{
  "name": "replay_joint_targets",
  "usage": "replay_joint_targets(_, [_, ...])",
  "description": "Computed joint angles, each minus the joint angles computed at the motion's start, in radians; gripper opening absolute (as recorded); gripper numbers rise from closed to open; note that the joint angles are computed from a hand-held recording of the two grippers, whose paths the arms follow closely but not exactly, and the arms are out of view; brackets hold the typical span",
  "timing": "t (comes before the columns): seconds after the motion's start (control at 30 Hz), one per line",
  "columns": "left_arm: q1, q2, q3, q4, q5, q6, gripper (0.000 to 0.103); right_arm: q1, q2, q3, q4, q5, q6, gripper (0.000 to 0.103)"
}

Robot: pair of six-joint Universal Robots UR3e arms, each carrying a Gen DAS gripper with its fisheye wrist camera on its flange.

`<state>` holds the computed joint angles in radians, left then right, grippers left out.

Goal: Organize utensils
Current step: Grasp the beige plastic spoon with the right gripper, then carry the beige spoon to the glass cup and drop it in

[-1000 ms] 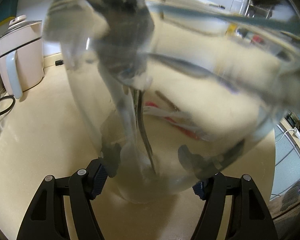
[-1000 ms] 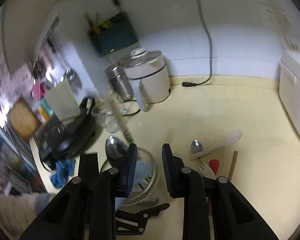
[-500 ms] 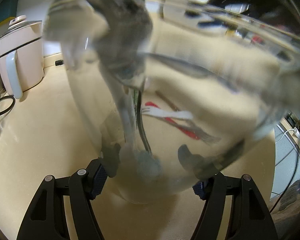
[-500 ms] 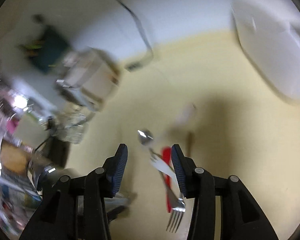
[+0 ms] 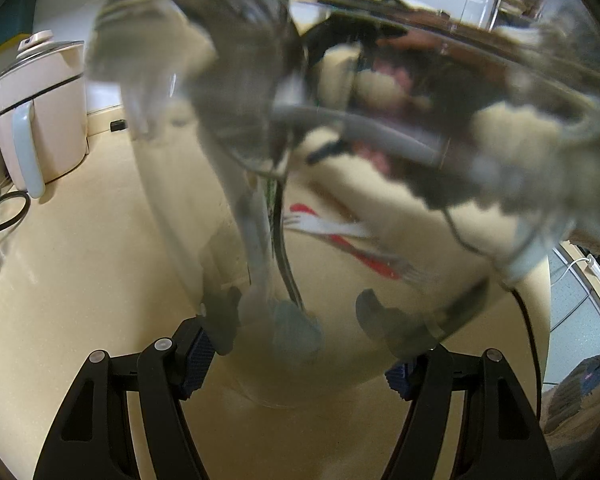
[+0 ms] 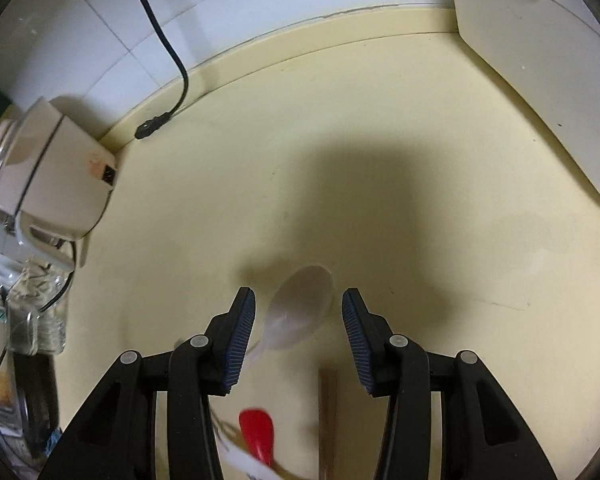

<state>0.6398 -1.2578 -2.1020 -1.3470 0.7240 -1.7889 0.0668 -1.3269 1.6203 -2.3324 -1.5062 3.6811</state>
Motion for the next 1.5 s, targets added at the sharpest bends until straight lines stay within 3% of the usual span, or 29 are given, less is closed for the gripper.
replay_joint_targets(0.3, [-0.003,-0.022,0.022,-0.010,-0.002,-0.005,0.074,0.168,0.215,-0.282,0.163,-0.289,0.017,0.050])
replay_joint_targets(0.37, [-0.007,-0.027,0.022,-0.002,-0.002,-0.010,0.074,0.184,0.228,-0.280,0.137,-0.318,-0.001,0.052])
replay_joint_targets(0.43, [-0.007,-0.027,0.021,-0.001,-0.002,-0.010,0.074,0.182,0.228,-0.261,0.100,-0.324,-0.019,0.050])
replay_joint_targets(0.47, [-0.007,-0.025,0.019,-0.002,-0.002,-0.010,0.074,0.179,0.223,-0.246,0.079,-0.322,-0.033,0.042])
replay_joint_targets(0.57, [-0.005,-0.032,0.029,-0.010,-0.003,-0.007,0.074,0.154,0.187,-0.179,0.021,-0.287,-0.060,0.020])
replay_joint_targets(0.63, [-0.005,-0.037,0.034,-0.013,-0.004,-0.008,0.074,0.112,0.128,-0.083,-0.053,-0.212,-0.068,0.014])
replay_joint_targets(0.9, [0.011,-0.068,0.061,-0.033,-0.006,0.015,0.074,-0.012,-0.095,0.199,-0.300,0.041,-0.066,0.011])
replay_joint_targets(1.07, [0.011,-0.066,0.059,-0.032,-0.006,0.015,0.074,-0.065,-0.253,0.281,-0.330,0.182,-0.064,0.011])
replay_joint_targets(1.37, [0.013,-0.077,0.066,-0.028,-0.006,0.015,0.074,-0.023,-0.472,0.235,-0.317,0.290,-0.046,0.011])
replay_joint_targets(1.5, [0.014,-0.076,0.065,-0.028,-0.006,0.016,0.074,0.121,-0.448,0.144,-0.384,0.237,0.002,0.011])
